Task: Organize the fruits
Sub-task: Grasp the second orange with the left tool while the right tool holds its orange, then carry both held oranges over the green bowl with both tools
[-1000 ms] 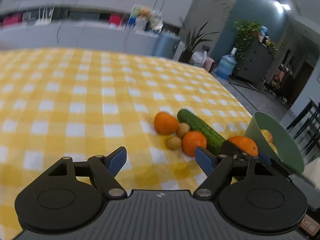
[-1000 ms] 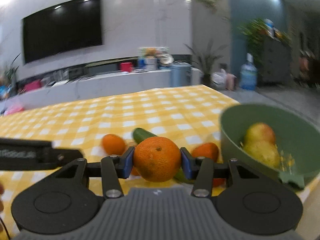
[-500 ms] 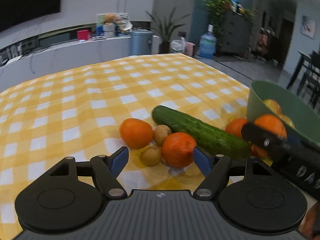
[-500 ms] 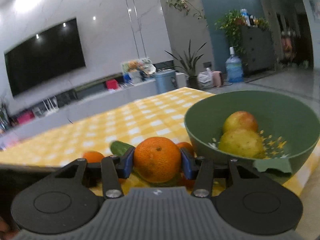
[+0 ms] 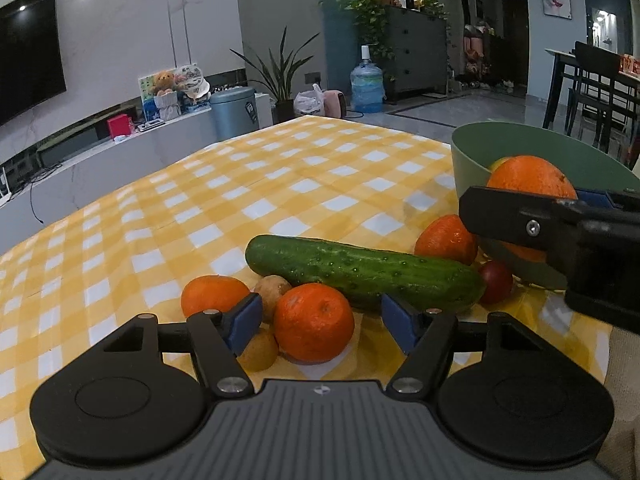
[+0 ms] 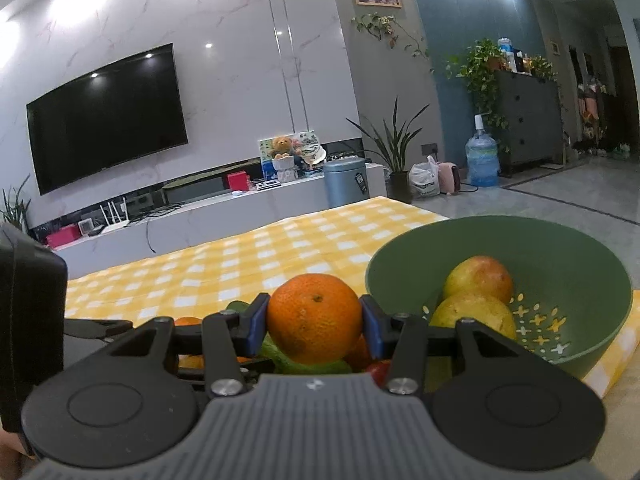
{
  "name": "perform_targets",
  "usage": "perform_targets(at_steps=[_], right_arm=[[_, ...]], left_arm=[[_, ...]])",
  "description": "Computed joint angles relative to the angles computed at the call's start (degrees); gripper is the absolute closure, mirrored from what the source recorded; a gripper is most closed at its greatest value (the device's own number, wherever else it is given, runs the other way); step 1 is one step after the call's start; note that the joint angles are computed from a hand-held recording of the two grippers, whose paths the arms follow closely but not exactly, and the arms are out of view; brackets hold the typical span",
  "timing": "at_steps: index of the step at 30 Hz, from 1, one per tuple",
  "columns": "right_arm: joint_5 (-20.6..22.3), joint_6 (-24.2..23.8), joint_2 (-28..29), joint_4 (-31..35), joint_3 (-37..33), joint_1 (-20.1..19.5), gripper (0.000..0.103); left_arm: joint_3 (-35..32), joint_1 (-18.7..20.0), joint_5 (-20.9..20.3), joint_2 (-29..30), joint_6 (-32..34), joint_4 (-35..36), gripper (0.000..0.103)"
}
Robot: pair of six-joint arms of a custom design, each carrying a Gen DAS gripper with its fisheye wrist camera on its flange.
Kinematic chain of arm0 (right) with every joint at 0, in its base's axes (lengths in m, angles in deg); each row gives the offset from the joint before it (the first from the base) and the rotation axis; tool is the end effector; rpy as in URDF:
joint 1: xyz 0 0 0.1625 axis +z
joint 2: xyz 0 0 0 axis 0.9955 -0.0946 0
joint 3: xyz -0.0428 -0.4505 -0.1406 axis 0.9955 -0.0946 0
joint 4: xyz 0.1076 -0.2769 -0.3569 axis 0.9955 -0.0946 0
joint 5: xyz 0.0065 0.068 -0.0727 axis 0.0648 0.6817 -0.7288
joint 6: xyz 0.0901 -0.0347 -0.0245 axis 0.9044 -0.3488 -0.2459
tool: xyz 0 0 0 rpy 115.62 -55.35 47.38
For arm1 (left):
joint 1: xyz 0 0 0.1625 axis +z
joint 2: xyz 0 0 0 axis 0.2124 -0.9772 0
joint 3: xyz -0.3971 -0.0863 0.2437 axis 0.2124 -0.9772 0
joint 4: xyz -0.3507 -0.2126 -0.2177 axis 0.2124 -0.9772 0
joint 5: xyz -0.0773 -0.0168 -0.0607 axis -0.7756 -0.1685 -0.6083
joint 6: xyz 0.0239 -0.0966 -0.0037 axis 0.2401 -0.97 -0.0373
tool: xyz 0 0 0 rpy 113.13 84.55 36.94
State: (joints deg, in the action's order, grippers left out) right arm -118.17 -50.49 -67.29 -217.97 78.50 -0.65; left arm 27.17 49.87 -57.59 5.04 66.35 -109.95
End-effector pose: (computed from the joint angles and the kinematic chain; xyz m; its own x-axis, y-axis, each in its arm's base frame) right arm 0.0548 -0.6278 0.1917 -0.8273 0.0298 0.5610 -0.5151 0.3583 -0.7787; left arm -0.1986 -0.7664 -0.0229 -0.5631 0.4778 -0.6743 0.8075 0.4917 -0.3259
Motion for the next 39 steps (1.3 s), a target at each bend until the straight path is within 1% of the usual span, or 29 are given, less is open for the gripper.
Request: perform_targets(at_steps=[1,3,5,10,11,12,15,17,22,23,24,25,26,27,28,30,35,39], right_arm=[[0.19,-0.36,0.08,-0.41,0.1,-0.04,0.058],[0.18,-0.2,0.01,-0.27,0.09,-0.06,0.058],[0.42,-0.11,-0.19,-0.23,0.2,-0.13,0.058],[1.68,-1.17,-0.73,-1.01,0.91,-0.4,0.058],[2.08,-1.2,-0.91,-1.08,1.06,-0.47,0.058],[2.41,-1.43,-1.05,-1.27,1.18,-0.52,0.058],[2.85,-2.27,-1.27,-2.29,1.39,-0.48,0.058],[2.99,-2.1,-1.4,-2.79,1.56,-0.56,0.058],[2.98,-0.76,-2.02,-3.1,1.76,-0.9,0.058],[2.83,-0.67,-2.08,-3.06,1.78,-0.93,0.058],[2.65,-0.72,-2.11,-3.07,1.78,-0.95,0.058],[2.41,-0.83,-2.13,-3.13,1.75,-0.86,0.058],[2.35,-1.0,-2.15,-3.17,1.78,-0.85,0.058],[2.41,-1.16,-2.16,-3.31,1.8,-0.85,0.058],[2.52,-1.22,-2.25,-3.48,1.89,-0.85,0.058],[2.69,-1.17,-2.28,-3.78,1.97,-0.81,0.058],[2.76,-1.26,-2.36,-4.35,2.02,-0.77,0.058],[1.72,-1.45,-2.43,-4.75,1.79,-0.47,0.058]], left_arm=[[0.04,0.07,-0.2,-0.16,-0.76,0.42,0.023],[0.21,0.24,-1.09,-0.55,-1.67,1.33,0.031],[0.34,0.09,-1.07,-0.54,-1.42,1.2,0.036],[0.53,-0.51,0.13,0.37,2.54,-1.79,0.045],[0.42,-0.62,0.73,0.55,2.49,-2.18,0.053],[0.11,-0.78,1.85,0.79,1.91,-2.6,0.057],[-0.03,-0.05,-0.29,-0.73,-4.28,1.75,0.057],[-0.09,0.27,-1.02,-1.18,-5.91,2.8,0.057],[0.28,-0.09,-0.09,-1.18,-4.36,2.67,0.055],[0.12,-0.16,0.54,-0.98,-4.11,2.71,0.054],[-0.06,-0.28,1.45,-0.58,-3.2,2.07,0.05],[0.14,-0.45,2.09,-0.35,-2.33,1.24,0.049],[0.09,-0.51,2.5,-0.19,-2.0,1.1,0.049],[0.05,-0.51,2.6,-0.04,-1.94,0.81,0.052],[0.15,-0.46,2.2,-0.14,-2.23,0.92,0.054],[0.25,-0.48,2.2,-0.13,-2.44,0.48,0.055],[0.77,-0.26,1.01,-0.74,-4.49,-0.01,0.055],[1.81,-0.4,-0.61,-1.97,-6.19,-0.98,0.055]])
